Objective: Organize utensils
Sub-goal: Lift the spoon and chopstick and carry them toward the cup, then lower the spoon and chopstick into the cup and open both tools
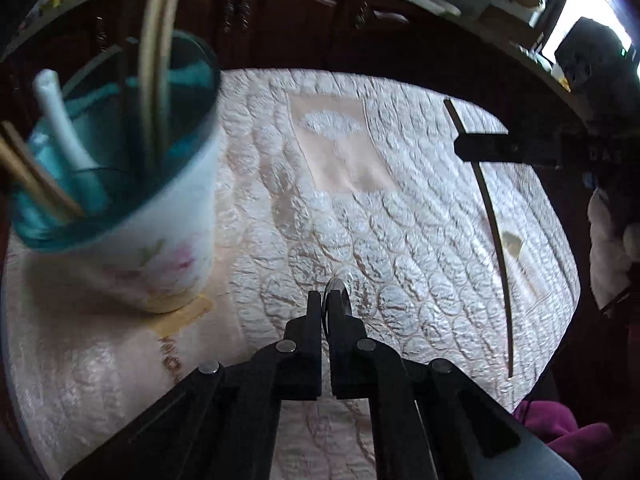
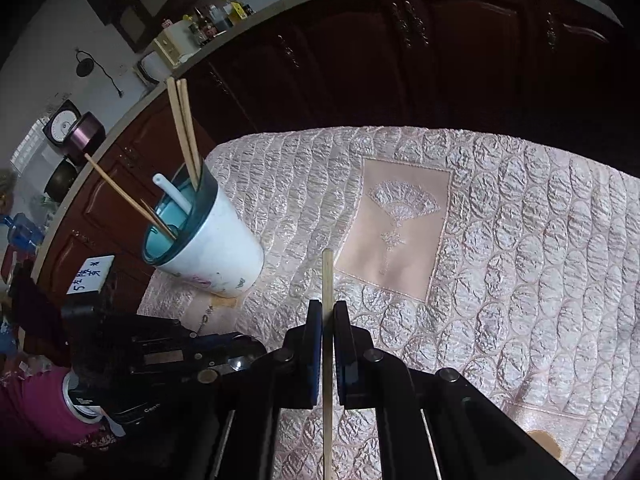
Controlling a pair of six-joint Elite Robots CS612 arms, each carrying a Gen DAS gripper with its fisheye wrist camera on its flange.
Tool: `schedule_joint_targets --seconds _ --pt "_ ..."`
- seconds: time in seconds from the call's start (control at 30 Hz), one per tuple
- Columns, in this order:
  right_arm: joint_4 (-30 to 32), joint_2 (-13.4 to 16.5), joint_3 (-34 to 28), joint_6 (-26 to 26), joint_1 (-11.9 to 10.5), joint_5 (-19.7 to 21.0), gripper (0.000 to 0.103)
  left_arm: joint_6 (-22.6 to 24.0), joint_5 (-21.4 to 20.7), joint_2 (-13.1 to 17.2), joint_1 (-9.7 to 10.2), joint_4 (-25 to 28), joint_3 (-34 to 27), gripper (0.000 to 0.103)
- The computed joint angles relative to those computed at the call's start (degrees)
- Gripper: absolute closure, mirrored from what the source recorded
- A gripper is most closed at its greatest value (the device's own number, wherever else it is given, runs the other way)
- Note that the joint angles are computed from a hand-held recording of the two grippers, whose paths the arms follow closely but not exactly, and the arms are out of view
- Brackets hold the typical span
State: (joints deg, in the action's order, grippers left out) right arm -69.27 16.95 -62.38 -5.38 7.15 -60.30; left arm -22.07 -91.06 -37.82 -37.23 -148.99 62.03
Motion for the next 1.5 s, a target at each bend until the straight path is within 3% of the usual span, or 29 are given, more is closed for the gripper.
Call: schedule_joint_targets --seconds 0.3,0.43,0.6,0.73,0.9,1.07,1.17,1.33,1.5 --pt "-8.0 -1.33 -0.16 2.41 0.09 5.07 0.096 -2.34 9.76 -7.2 -0.06 -8.67 7.05 0.1" --pt "-15.33 -2.84 2.44 5.89 0.81 6.88 0.096 0.2 19.71 -8.72 -0.42 -11.38 7.16 0.1" --pt "-25.42 -6.08 8.93 9.34 2.23 8.69 0.096 2.06 29.04 -8.32 -0.44 -12.62 5.21 0.1" --pt "-33.97 -9.16 15.69 11.6 3.67 7.92 0.096 4.64 36.98 -6.1 -0.75 -12.65 2.16 0.1" --pt "-44.84 -12.84 24.92 14.29 5.18 7.2 0.096 6.4 41.2 -4.31 -0.83 -12.33 -0.49 0.1" --pt "-52.58 -15.45 31.89 13.77 6.79 1.54 0.096 8.95 44.5 -3.05 -1.15 -12.5 -1.27 0.1" --pt "-54.77 -15.46 33.59 12.44 7.67 -1.94 0.096 8.73 45.59 -2.33 -1.28 -12.42 -1.45 0.1" --pt "-52.4 -14.12 32.64 10.59 7.85 -3.05 0.096 7.78 45.47 -1.86 -1.53 -11.49 -1.06 0.1" --pt "-44.13 -11.62 27.97 9.05 6.84 0.07 0.096 5.32 43.56 -2.05 -1.62 -9.84 -0.25 0.1"
